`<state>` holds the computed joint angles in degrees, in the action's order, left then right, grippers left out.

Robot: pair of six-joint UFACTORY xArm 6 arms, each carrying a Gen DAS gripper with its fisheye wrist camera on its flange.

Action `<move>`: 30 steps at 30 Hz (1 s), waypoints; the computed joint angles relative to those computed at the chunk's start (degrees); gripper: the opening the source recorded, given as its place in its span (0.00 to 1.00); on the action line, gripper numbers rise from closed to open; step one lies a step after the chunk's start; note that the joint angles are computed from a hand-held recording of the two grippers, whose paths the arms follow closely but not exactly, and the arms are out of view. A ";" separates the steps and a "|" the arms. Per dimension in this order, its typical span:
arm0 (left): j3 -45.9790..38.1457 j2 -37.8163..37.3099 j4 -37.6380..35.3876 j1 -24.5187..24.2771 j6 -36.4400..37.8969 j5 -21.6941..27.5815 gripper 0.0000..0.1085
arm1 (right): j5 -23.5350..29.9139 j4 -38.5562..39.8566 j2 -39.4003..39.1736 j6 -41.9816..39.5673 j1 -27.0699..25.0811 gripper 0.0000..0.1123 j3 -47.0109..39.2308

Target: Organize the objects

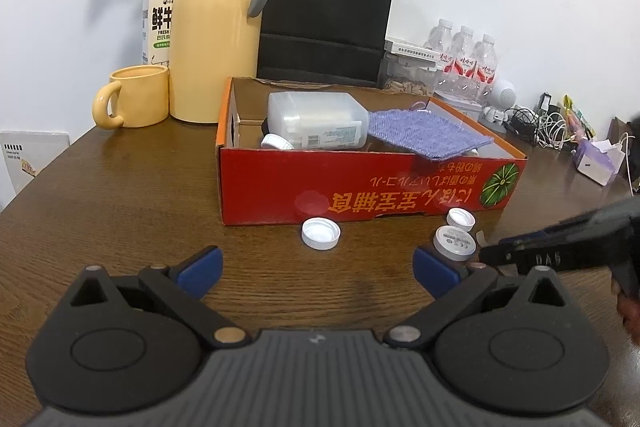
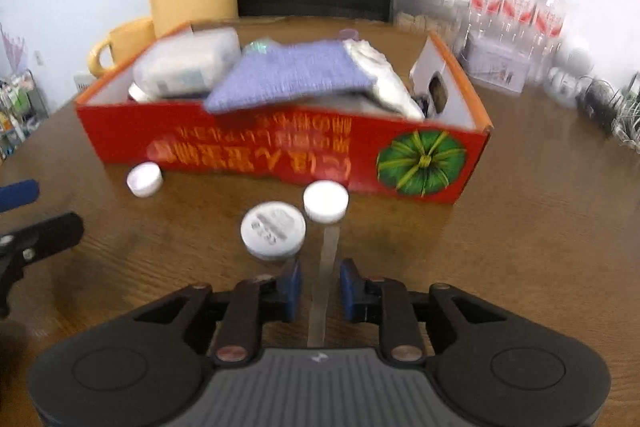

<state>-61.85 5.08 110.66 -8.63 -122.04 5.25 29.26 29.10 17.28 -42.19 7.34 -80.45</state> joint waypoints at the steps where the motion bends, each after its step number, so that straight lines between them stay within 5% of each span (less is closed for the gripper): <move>1: -0.02 0.09 -0.27 0.03 0.32 -0.08 0.95 | 2.96 -1.56 1.01 1.44 -0.36 0.18 -2.40; 2: -0.03 0.12 -0.36 0.03 0.47 -0.13 0.95 | 5.92 -3.24 2.12 2.43 -0.64 0.17 -4.93; 3: -0.04 0.11 -0.39 0.03 0.52 -0.11 0.95 | 7.54 -5.30 2.68 3.82 -0.64 0.03 -6.33; 6: -0.09 -0.03 0.88 0.07 -1.36 0.09 0.95 | 8.51 -7.26 2.62 5.87 -0.24 0.01 -6.72; 14: 0.00 0.40 -1.97 0.66 0.93 -0.33 0.95 | 4.56 16.30 -4.96 -9.81 -0.71 0.00 3.54; 18: 0.49 0.84 -7.22 0.50 6.23 0.85 0.95 | 2.54 21.09 -5.66 -13.51 -1.57 0.00 4.29; 26: 0.82 1.11 -10.22 0.32 9.52 1.83 0.95 | 3.65 15.91 -0.80 -11.75 -1.60 0.30 0.59; 30: 0.70 1.13 -9.65 0.40 9.13 1.40 0.95 | 0.60 17.52 -0.83 -16.34 -0.28 0.29 2.08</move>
<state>-61.15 6.21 101.01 -8.23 -112.91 6.65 29.85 46.62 16.46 -58.53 7.06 -78.37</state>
